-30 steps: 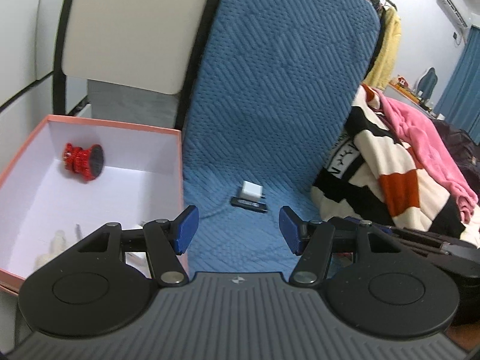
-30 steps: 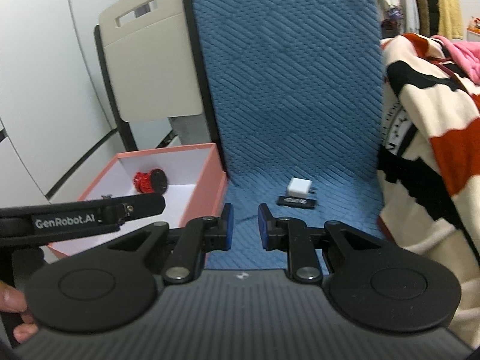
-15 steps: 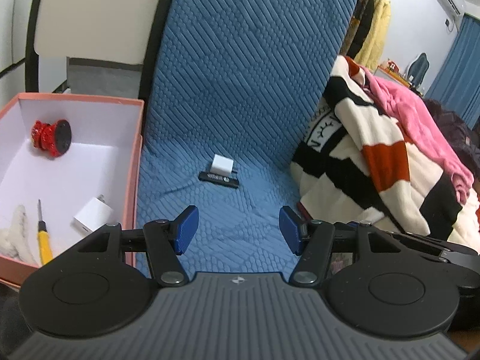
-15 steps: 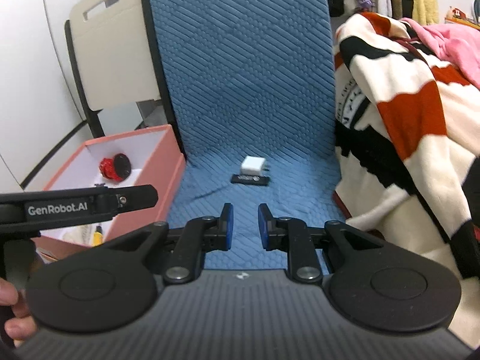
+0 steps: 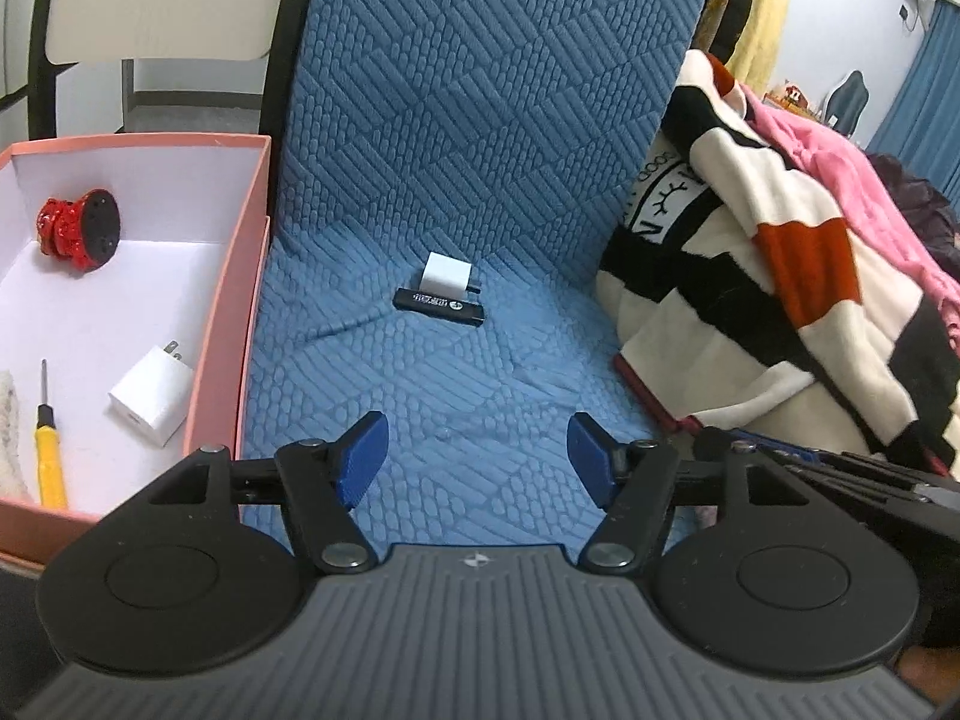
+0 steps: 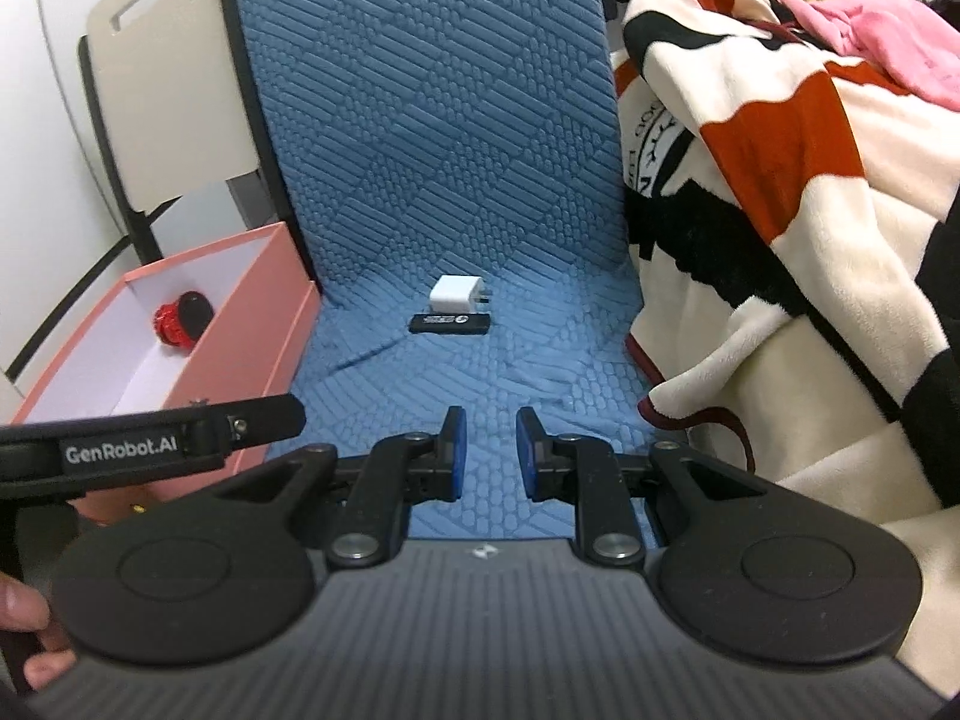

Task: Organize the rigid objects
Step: 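Withdraw both tools from the box back toward the chair seat, then move the left tool to the black USB stick while the right tool approaches the white charger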

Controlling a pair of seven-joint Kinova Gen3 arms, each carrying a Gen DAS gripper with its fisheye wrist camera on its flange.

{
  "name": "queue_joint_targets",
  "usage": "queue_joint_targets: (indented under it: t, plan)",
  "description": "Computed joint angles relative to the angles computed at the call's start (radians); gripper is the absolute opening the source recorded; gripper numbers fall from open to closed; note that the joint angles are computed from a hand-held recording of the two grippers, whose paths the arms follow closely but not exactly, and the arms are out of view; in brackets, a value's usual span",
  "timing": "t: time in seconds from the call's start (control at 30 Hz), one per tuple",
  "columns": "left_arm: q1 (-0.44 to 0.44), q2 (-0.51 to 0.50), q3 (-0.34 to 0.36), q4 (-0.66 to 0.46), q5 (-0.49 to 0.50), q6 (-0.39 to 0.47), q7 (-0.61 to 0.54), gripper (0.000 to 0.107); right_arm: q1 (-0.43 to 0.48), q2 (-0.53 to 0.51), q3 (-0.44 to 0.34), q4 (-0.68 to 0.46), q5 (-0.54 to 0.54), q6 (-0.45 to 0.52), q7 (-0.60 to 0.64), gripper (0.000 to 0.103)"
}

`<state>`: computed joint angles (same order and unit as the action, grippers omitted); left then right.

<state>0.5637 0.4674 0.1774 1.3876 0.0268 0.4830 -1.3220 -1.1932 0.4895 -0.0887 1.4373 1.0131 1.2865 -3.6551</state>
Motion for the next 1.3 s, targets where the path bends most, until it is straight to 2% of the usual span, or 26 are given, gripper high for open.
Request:
queue_joint_targets:
  t: [0.33, 0.6, 0.87, 0.97, 1.07, 1.2, 1.3]
  plan:
    - [0.017, 0.134, -0.020, -0.141, -0.019, 0.009, -0.016, 0.071, 0.057, 0.007, 0.020, 0.023, 0.015, -0.059, -0.031, 0.022]
    - [0.040, 0.232, -0.030, -0.221, -0.006, -0.012, 0.000, 0.071, 0.111, 0.026, 0.049, 0.012, 0.025, -0.136, -0.008, 0.022]
    - [0.065, 0.328, -0.050, -0.367, -0.024, 0.058, -0.012, 0.071, 0.173, 0.027, 0.074, 0.054, 0.043, -0.277, -0.025, 0.022]
    - [0.073, 0.362, -0.061, -0.421, -0.030, 0.091, -0.007, 0.073, 0.192, 0.023, 0.082, 0.068, 0.052, -0.319, -0.014, 0.022]
    - [0.078, 0.392, -0.067, -0.470, -0.037, 0.118, -0.015, 0.075, 0.230, 0.025, 0.079, 0.060, 0.014, -0.347, 0.038, 0.022]
    - [0.085, 0.428, -0.074, -0.532, -0.049, 0.146, -0.029, 0.076, 0.259, 0.008, 0.105, 0.104, 0.046, -0.459, -0.015, 0.022]
    - [0.084, 0.468, -0.074, -0.607, -0.044, 0.197, -0.039, 0.076, 0.302, 0.020, 0.105, 0.088, 0.010, -0.506, 0.025, 0.022]
